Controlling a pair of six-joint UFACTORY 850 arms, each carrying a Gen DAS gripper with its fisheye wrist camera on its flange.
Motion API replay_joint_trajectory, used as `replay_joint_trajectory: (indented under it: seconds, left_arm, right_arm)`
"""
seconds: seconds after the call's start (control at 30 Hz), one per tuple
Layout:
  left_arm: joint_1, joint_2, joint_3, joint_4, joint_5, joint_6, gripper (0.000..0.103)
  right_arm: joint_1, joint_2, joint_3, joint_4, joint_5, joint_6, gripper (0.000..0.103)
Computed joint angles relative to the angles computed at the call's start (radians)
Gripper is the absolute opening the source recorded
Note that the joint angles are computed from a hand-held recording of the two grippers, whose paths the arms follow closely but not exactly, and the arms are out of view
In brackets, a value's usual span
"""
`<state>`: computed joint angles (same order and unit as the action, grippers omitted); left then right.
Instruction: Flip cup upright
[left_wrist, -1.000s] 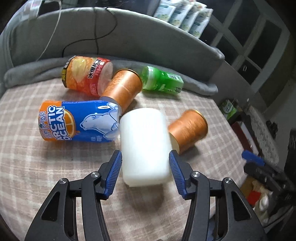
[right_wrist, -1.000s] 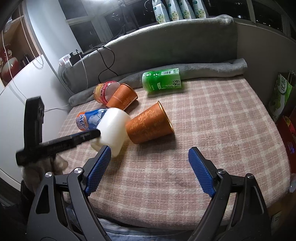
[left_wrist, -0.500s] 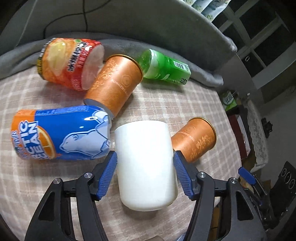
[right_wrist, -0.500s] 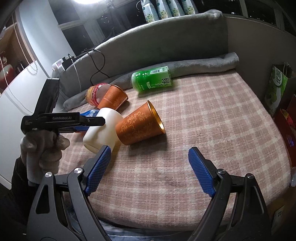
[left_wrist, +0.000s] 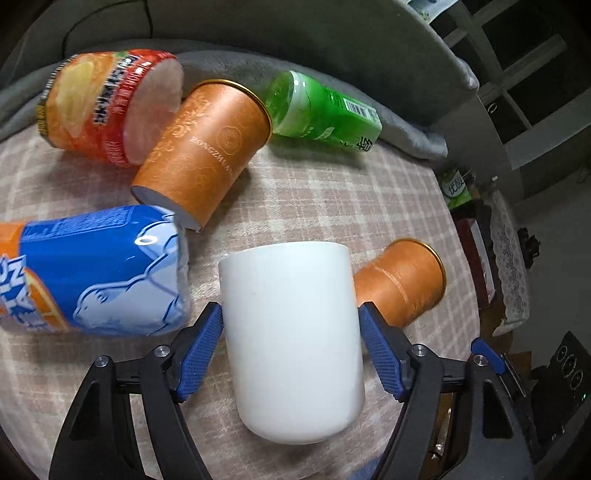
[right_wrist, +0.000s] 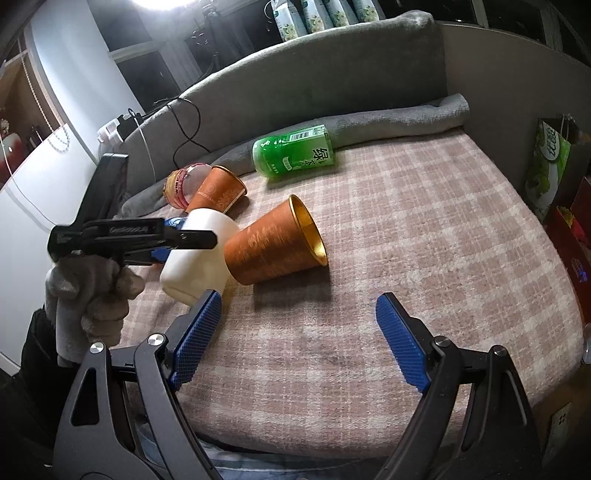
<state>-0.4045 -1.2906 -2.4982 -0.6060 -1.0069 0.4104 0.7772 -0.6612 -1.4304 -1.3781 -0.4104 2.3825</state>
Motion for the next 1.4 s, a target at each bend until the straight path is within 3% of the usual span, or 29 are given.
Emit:
replay_joint_trajectory:
  seconds: [0.33, 0.43, 0.53, 0.9, 1.4]
  left_arm:
    - [-0.026, 0.346, 0.593, -0.17, 0.468, 0.358, 0.075]
    - [-0.043, 0.404, 0.699, -0.256, 0.592, 0.496, 0.075]
    - [-0.052, 0.43, 0.753, -0.345, 0.652, 0.605, 0.075]
    - [-0.06, 0.504, 0.883, -0.568, 0.709, 0.852, 0.074]
    - [-0.046, 0.553, 0.958, -0.679, 0.654, 0.972, 0.074]
  right_arm:
    - [0.008, -0.01, -0.021, 0.007, 0.003, -0.022, 0.088]
    - [0.011, -0.008, -0.022, 0.012, -0.002, -0.028, 0.088]
    - [0.013, -0.006, -0.022, 0.01, -0.007, -0.025, 0.088]
    - [0.021, -0.008, -0.034, 0.012, -0.021, -0.043, 0.088]
    - [0.037, -0.007, -0.047, 0.018, -0.046, -0.072, 0.088]
